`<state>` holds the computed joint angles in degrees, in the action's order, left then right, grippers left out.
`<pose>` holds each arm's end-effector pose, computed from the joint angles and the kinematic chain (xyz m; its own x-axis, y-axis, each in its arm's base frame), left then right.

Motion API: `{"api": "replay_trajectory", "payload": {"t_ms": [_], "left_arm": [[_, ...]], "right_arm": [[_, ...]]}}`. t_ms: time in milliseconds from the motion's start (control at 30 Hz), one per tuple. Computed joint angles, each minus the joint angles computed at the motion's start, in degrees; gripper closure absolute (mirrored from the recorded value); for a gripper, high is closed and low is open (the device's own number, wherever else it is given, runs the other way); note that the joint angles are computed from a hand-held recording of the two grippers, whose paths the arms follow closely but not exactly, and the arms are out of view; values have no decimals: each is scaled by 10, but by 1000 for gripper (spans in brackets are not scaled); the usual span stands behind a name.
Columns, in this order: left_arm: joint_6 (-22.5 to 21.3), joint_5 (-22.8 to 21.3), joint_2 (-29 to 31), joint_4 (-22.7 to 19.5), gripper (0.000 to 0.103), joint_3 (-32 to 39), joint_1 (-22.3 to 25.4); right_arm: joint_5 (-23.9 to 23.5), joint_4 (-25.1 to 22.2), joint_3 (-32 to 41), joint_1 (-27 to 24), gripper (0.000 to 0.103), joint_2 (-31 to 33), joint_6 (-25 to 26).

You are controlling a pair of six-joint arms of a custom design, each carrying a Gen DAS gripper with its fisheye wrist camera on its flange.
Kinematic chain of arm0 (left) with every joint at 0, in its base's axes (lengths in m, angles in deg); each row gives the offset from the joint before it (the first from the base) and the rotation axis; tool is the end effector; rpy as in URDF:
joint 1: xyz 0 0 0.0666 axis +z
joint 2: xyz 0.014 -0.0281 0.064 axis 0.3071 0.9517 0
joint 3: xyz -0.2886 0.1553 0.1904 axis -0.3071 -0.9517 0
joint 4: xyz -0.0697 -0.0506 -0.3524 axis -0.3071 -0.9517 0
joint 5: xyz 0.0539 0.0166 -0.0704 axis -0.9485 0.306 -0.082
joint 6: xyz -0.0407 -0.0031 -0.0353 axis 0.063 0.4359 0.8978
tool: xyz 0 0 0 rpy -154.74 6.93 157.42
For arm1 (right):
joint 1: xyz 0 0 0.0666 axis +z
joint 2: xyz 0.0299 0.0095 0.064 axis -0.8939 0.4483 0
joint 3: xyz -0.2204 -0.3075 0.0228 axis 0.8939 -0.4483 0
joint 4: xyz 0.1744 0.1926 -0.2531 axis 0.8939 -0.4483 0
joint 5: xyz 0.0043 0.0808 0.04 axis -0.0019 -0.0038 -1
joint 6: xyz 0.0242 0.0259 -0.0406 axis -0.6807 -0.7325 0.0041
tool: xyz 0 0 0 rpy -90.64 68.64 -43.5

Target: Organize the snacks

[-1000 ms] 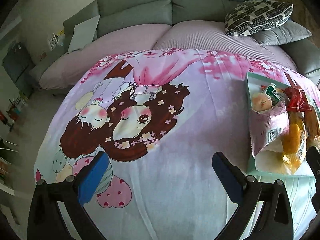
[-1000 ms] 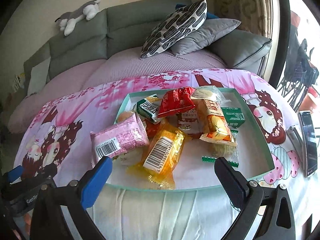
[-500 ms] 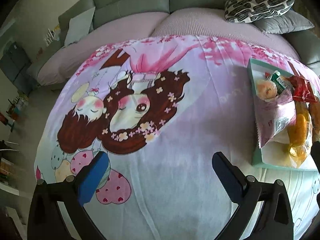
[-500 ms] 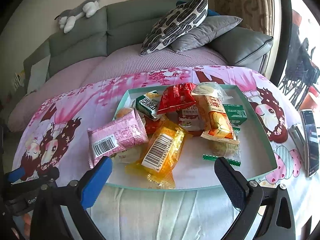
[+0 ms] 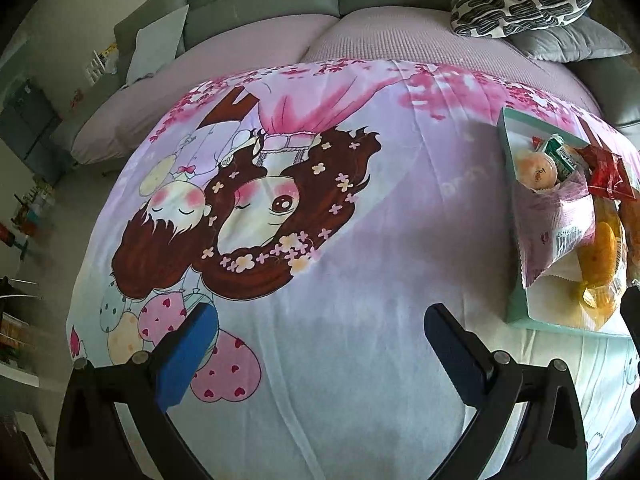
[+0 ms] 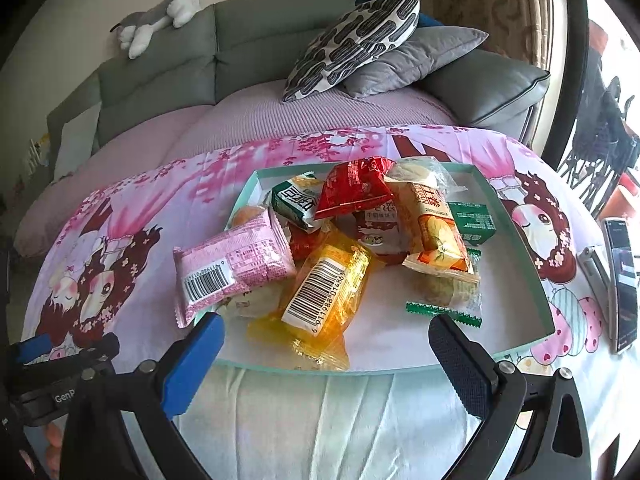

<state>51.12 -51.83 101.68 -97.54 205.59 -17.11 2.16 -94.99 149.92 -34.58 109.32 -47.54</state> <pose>0.5396 -0.3592 0.3391 -0.8795 -0.1722 -0.4437 -0.2678 0.9497 0.1621 0.5176 0.2709 0.3585 -0.7721 0.0545 -0.6331 0.0502 0.9984 0.0248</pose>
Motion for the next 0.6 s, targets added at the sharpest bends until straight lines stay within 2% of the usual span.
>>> {"api": "replay_trajectory", "payload": {"t_ms": [600], "left_arm": [[4,2,0,0,0,-1,0]], "right_arm": [[-1,-11,4,-1,0,4,-9]]}}
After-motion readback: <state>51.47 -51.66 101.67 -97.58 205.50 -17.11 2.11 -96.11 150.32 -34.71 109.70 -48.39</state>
